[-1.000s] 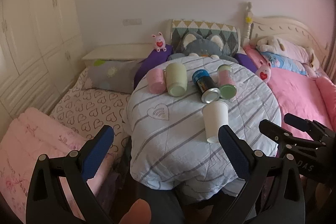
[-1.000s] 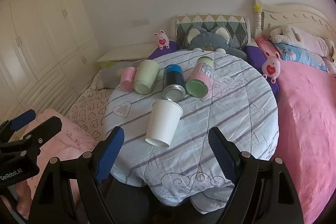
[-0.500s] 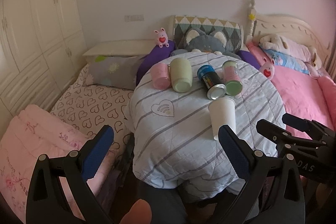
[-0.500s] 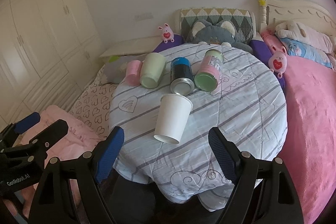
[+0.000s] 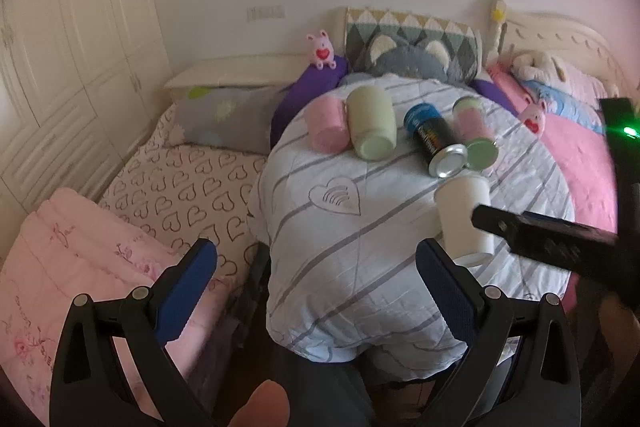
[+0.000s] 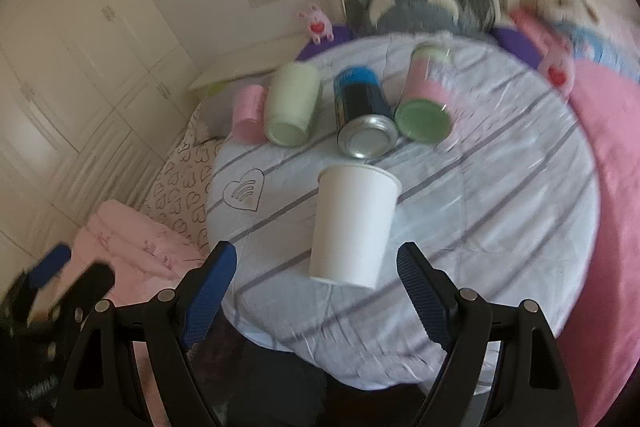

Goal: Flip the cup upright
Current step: 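Move the right tool to the inverted white cup and grasp it, then lift the white cup with the right tool and rotate it rim-up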

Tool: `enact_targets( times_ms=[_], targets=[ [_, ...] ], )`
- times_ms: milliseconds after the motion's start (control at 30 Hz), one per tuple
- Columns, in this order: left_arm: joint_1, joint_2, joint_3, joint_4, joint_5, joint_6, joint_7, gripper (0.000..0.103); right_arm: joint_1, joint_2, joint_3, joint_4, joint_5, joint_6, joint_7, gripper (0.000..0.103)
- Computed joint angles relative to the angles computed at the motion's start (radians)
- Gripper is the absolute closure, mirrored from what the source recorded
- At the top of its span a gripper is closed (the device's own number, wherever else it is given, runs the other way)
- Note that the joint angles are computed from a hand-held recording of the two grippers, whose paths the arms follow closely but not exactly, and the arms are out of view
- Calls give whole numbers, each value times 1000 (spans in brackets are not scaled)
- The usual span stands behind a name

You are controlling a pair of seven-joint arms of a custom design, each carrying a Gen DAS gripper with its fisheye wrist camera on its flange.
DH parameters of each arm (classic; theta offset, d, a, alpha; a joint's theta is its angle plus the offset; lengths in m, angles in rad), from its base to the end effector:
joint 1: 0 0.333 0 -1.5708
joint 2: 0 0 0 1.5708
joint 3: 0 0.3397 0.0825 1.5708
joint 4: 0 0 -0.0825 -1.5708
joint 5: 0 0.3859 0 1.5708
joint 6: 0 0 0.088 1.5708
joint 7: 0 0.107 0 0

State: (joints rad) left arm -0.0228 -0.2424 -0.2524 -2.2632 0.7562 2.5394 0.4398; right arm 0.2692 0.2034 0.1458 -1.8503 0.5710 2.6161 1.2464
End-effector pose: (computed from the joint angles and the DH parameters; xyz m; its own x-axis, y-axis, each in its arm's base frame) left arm 0.4879 -0.1549 0.5321 0.3328 -0.9416 -0.0510 -0.6813 -0.2027 -0.7033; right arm 0.6106 0.2484 0.4971 0.3862 -0.8534 -0.3501 -0.8281 -0.1536 -0.5391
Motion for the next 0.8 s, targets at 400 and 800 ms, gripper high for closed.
enact_targets(
  times_ms=[400, 800],
  targets=[
    [-5, 89, 38, 51, -27, 24, 47, 2, 36, 240, -36, 274, -278, -126, 250, 19],
    [-24, 112, 49, 66, -51, 15, 59, 2, -43, 239, 34, 288, -196, -159, 95, 35]
  ],
)
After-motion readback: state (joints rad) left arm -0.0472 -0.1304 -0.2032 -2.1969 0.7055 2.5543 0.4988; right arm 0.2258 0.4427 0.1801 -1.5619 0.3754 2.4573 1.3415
